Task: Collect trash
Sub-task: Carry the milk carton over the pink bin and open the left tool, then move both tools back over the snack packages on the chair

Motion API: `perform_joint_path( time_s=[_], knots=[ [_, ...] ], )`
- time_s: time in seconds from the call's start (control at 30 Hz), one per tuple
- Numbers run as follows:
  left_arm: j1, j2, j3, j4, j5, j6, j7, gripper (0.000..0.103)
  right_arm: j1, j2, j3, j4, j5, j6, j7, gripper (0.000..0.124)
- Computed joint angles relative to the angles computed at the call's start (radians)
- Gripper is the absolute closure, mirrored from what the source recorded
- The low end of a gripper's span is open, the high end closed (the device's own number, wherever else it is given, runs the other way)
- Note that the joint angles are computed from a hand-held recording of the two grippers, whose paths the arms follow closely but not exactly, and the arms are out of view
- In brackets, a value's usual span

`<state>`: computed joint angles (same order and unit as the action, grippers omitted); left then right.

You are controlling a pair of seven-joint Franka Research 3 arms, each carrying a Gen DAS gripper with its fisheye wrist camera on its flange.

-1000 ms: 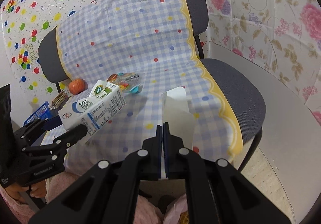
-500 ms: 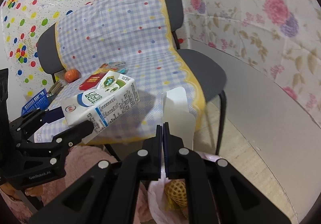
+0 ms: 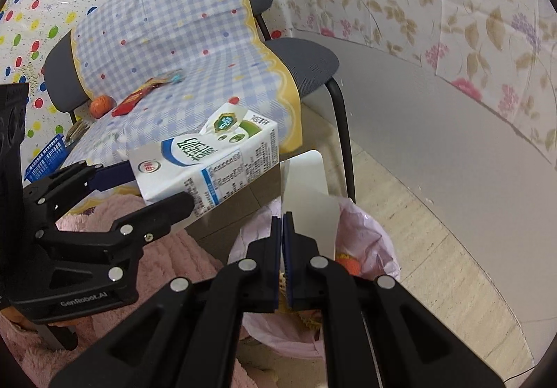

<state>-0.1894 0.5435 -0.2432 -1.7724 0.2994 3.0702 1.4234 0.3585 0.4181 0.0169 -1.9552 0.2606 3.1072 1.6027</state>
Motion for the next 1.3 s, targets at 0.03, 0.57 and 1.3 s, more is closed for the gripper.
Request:
perform_joint_path(
  time_s=[0.03,0.57,1.3],
  knots=[
    [0.006,0.014,-0.013,0.017,-0.003,-0.016,0.01,0.034,-0.007,0.009,0.005,0.004,0.0,0.001,-0.008,0.121],
    [-0.071,0.017,0.091,0.055,0.007,-0.035,-0.087,0.019,0.013,0.009,-0.063,-0.014,0.014,0.032,0.023,0.095],
    [-0.268,-0.149,0.496,-0.087,0.372,0.043,-0.625,0.019,-0.02,0.047,0.05,0.147,0.01,0.006,-0.054,0.094]
  ],
)
